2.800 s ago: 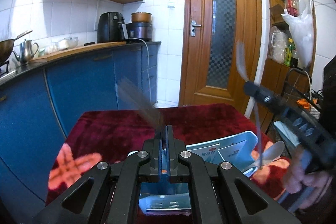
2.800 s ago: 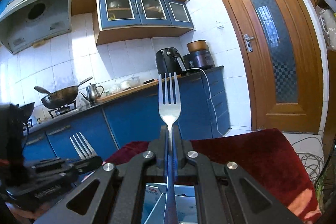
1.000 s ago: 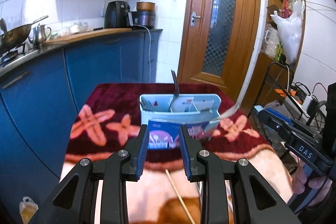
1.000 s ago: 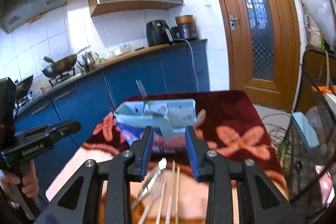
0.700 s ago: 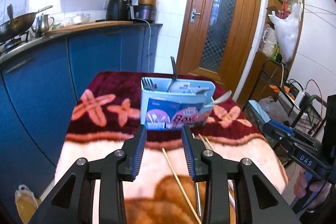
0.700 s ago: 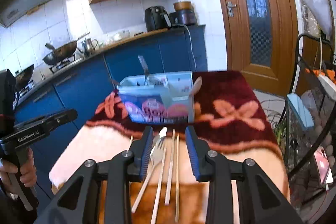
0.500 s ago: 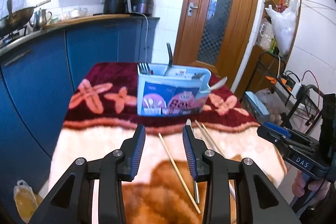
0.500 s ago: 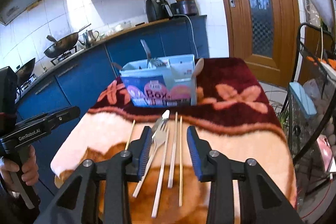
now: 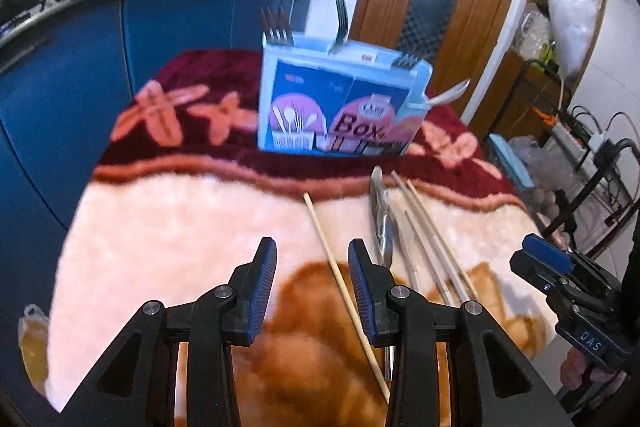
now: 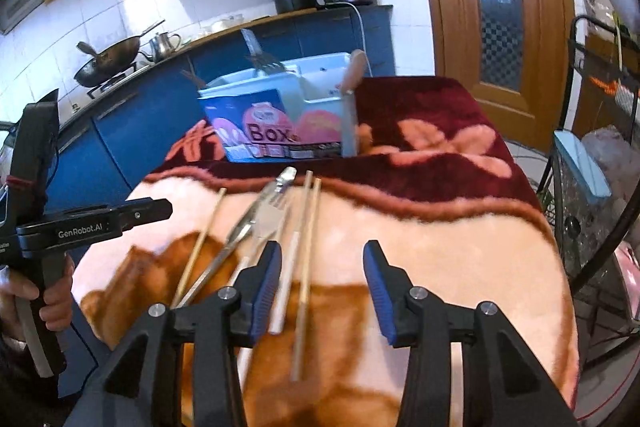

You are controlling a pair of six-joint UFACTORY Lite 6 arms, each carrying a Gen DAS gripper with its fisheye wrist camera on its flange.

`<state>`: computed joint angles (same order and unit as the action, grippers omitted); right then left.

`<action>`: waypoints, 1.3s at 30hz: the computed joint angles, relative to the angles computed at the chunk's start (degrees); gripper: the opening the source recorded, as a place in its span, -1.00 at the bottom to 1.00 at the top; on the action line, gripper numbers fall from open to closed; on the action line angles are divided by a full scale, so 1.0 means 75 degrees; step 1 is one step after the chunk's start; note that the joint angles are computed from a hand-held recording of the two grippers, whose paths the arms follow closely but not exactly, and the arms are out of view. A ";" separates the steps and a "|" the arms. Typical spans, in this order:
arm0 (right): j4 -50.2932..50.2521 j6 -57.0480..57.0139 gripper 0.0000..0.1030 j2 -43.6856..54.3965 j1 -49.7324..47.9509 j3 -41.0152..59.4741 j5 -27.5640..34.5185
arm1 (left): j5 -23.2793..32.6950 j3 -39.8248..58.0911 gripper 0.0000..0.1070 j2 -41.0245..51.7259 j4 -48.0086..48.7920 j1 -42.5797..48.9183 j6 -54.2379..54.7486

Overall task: Organize utensils
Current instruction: 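Return both tools over the remaining chopsticks and cutlery, then grasp a wooden chopstick with the left tool and lift it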

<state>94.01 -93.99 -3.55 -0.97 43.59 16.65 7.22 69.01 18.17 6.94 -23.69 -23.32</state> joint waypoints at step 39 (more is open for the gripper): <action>-0.3935 0.3356 0.04 0.1755 0.0448 0.1753 -0.0261 | 0.1136 0.2330 -0.92 0.1850 -0.7746 0.0892 0.7238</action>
